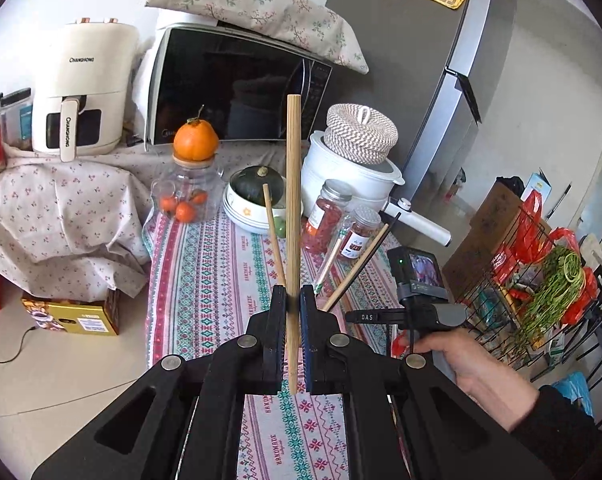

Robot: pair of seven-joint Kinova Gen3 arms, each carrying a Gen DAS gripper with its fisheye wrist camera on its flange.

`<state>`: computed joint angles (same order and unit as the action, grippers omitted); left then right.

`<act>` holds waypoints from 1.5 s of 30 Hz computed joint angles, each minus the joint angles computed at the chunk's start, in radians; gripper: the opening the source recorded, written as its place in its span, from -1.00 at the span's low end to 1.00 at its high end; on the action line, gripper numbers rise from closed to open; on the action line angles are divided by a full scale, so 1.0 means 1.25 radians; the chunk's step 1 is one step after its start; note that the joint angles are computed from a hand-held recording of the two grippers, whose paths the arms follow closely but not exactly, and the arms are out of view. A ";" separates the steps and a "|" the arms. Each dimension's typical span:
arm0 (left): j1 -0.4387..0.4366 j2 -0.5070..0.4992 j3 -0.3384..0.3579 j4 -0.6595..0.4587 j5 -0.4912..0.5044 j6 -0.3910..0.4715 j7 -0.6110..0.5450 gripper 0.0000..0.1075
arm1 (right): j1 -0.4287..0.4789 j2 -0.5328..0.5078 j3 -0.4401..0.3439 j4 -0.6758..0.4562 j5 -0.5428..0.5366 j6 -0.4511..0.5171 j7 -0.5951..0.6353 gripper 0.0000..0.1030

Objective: Organize utensils
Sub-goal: 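Lower the left chopstick into the pink basket and open while right carries its chopstick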

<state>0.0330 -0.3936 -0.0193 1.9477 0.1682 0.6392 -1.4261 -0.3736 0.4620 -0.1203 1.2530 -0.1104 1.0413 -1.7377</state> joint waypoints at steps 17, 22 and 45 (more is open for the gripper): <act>-0.021 -0.010 0.025 0.016 -0.011 -0.049 0.033 -0.88 | -0.013 -0.042 0.002 0.089 0.062 -0.121 0.014 -0.82; -0.043 -0.022 0.051 0.028 -0.032 -0.086 0.085 -0.88 | 0.036 -0.176 -0.009 0.197 0.009 -0.220 0.049 -0.82; -0.073 0.167 0.150 0.014 -0.209 -0.173 0.261 -0.84 | 0.025 -0.413 -0.026 0.428 -0.096 -0.597 0.090 -0.82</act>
